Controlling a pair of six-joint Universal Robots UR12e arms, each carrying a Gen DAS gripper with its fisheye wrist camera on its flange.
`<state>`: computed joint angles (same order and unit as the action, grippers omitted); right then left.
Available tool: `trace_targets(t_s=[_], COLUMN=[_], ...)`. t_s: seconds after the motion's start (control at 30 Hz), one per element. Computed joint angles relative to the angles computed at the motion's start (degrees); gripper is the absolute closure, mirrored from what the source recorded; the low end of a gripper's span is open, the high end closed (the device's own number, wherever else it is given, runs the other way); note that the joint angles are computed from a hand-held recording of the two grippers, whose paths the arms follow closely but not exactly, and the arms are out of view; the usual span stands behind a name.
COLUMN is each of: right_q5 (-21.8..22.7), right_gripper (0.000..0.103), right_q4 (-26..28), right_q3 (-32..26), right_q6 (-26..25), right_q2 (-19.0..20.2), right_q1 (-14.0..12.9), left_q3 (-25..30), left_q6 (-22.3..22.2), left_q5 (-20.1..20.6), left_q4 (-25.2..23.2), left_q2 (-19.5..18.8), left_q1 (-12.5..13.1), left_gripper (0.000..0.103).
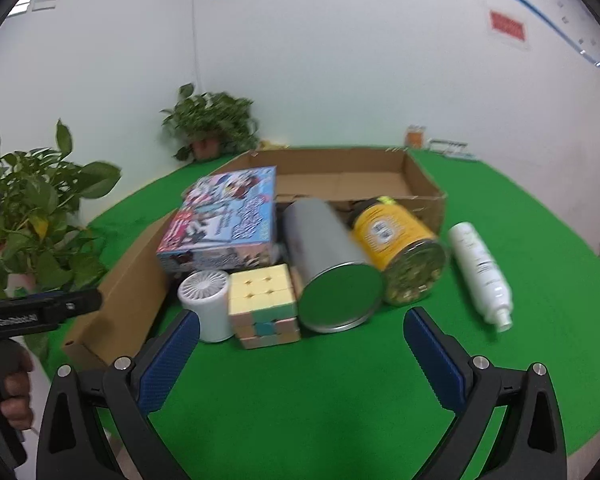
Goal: Organize rigid objects
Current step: 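Move both grippers toward the long flat brown cardboard box, then grasp the long brown box with the left gripper while the right gripper grasps it too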
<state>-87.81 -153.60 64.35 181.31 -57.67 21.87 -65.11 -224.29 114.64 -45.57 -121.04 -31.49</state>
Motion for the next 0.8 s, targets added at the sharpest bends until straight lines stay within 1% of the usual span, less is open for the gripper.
trace_targets(t_s=[0.1,0.13,0.23,0.27,0.3,0.37,0.4,0.43,0.47,0.5,0.53,0.57,0.6,0.67,0.73,0.77,0.8], right_q5=[6.93,8.53,14.27,15.56,17.86,20.79,21.54,21.50,21.36,21.30,21.90,22.76,24.29,27.27,29.72,29.90,29.90], right_gripper=[0.000,0.000,0.000,0.000,0.000,0.000,0.001,0.001,0.002,0.004,0.007,0.010,0.012,0.015,0.016,0.017,0.019], right_q4=[4.50,6.36,11.93,13.20,15.79,20.45,23.08,23.54,25.35,27.31,29.44,31.44,34.25,39.76,42.27,42.93,42.69], right_q3=[-2.19,-3.01,-4.90,-5.44,-6.63,-9.24,-11.25,-11.44,-12.90,-14.59,-16.36,-17.90,-20.14,-24.74,-26.99,-27.88,-27.68], right_q6=[-2.76,-4.18,-11.61,-12.57,-13.50,-13.77,-13.51,-13.36,-13.62,-13.84,-13.67,-13.49,-12.75,-11.16,-10.23,-10.05,-9.88], right_q2=[1.25,1.64,2.64,2.90,3.51,4.90,6.04,6.21,7.03,7.99,9.00,9.82,11.09,13.66,14.95,15.40,15.31], right_q1=[-0.17,-0.05,0.92,1.20,1.47,1.92,2.35,2.75,3.16,3.62,3.94,3.84,3.90,3.81,3.73,3.78,3.89], left_q3=[-1.29,-1.65,-3.80,-4.67,-5.33,-6.06,-6.61,-6.97,-7.10,-6.95,-6.79,-6.53,-6.59,-7.02,-7.53,-7.35,-7.18], left_q6=[-0.33,-0.62,-1.33,-1.50,-1.72,-2.42,-2.64,-2.91,-3.11,-3.12,-2.95,-2.68,-2.40,-2.27,-2.04,-1.95,-1.64], left_q5=[-2.28,-3.30,-9.69,-11.68,-13.13,-15.08,-16.36,-18.25,-20.00,-21.02,-21.43,-21.62,-22.00,-23.35,-24.79,-25.66,-26.30], left_q4=[0.23,0.53,3.73,5.10,6.05,7.27,8.58,9.76,10.28,10.06,9.78,9.28,8.84,9.48,9.77,9.38,8.70], left_q2=[0.45,0.58,1.51,1.88,2.16,2.42,2.57,2.59,2.60,2.50,2.44,2.29,2.37,2.59,2.91,2.88,2.94], left_q1=[0.56,0.81,2.02,2.39,2.69,3.23,3.52,3.93,4.33,4.56,4.73,4.82,5.00,5.37,5.80,6.01,6.18], left_gripper=[0.001,0.002,0.002,0.002,0.002,0.002,0.002,0.002,0.007,0.008,0.009,0.013,0.014,0.014,0.014,0.014,0.014])
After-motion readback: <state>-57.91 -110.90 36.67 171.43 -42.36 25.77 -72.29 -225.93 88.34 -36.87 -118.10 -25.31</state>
